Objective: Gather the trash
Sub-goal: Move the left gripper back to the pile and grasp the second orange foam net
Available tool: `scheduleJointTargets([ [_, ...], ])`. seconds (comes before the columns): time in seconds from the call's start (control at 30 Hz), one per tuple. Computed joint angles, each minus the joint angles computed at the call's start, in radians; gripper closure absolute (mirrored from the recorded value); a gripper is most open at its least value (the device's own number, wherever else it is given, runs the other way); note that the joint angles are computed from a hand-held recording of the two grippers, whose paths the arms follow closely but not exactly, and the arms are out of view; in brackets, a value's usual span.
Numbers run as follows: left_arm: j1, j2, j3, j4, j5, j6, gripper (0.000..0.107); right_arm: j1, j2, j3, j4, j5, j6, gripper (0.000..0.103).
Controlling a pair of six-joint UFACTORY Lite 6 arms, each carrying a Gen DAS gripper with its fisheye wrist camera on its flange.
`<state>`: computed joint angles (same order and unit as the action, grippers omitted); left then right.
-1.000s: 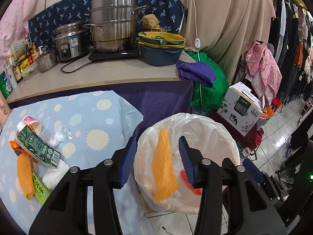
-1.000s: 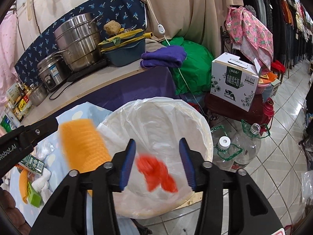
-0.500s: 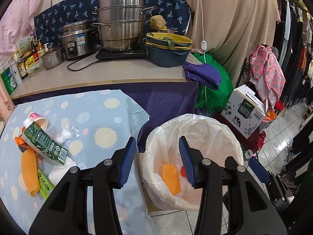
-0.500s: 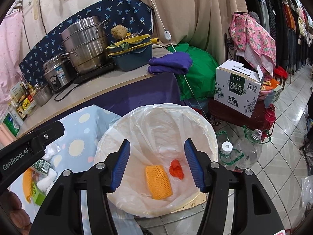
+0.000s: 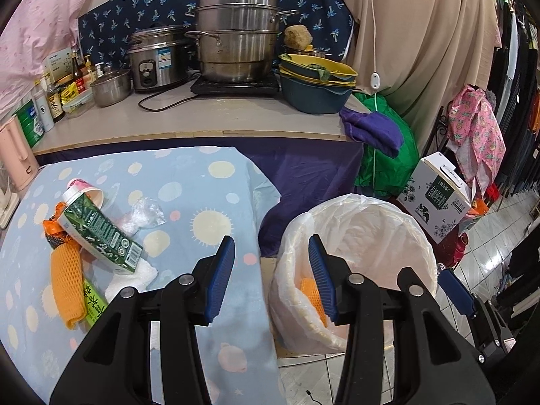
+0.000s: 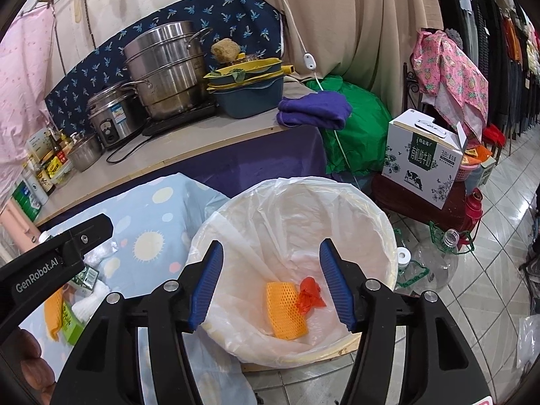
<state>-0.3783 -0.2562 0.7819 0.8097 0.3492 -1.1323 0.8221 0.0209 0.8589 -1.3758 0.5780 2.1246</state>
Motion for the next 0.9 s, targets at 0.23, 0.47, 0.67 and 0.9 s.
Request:
scheduleJointTargets([
  [0.23,0.06,-0.075,-0.064,-0.058,0.014,0.066,0.063,0.06,0.059,0.067,0.027,0.017,-0.028,0.045],
  [0.47,0.159,-0.165,-0.152,-0.16,0.02,0.191,0.063,0.119,0.133,0.152,0.064,0.029,-0.068,0.045],
  [0.67,0.289,-0.23,-0.216,-0.275,0.015,0.357,0.06,0.172,0.212,0.237,0.097,0.038,-0.109,0.045],
  [0.9,0.575,-0.309,-0.299,-0.66,-0.023,0.856,0.045,0.226,0.314,0.345,0.139,0.037,-0.16,0.045],
])
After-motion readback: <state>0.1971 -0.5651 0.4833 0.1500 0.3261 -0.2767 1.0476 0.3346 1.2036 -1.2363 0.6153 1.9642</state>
